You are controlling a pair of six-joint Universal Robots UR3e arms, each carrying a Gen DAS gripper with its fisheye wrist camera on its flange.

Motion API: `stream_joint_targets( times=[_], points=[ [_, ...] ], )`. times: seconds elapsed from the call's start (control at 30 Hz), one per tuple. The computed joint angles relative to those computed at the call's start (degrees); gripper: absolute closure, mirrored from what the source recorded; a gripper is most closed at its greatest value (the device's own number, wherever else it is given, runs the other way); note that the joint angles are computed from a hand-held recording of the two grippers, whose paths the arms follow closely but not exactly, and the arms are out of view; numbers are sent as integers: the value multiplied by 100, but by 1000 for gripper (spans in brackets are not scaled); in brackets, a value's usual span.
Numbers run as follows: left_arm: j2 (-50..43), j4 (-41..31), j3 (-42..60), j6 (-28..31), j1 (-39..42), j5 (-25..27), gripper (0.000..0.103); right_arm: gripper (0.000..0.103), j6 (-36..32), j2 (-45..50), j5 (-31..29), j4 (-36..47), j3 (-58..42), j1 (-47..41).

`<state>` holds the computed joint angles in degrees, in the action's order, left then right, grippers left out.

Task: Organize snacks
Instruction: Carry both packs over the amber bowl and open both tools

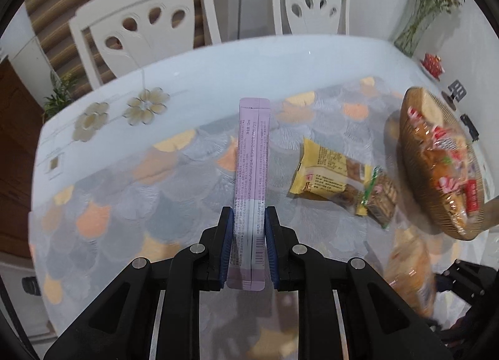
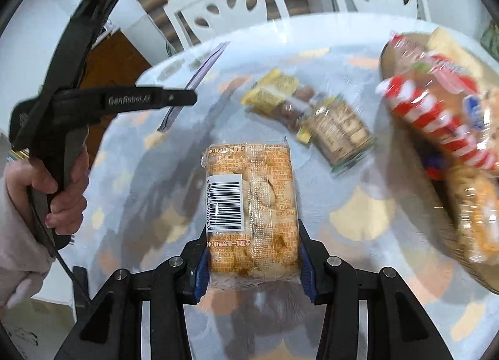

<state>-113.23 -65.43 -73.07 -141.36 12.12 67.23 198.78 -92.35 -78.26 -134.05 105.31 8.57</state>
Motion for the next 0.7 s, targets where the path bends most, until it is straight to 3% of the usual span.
stream_joint_targets(
  times=[0.27,0.47,0.7],
  points=[
    [671,-574,236,-62,251,-392,86,58,5,-1381,130,532,-66,-484],
    [804,-1216,1138,-401,-156,-608,86,58,-1195,-2186,811,1871,-556,-2066],
    [646,-1592,1828,-981,-1278,-859,86,58,-2639,-2208,1569,3210,-1235,-4227]
  ],
)
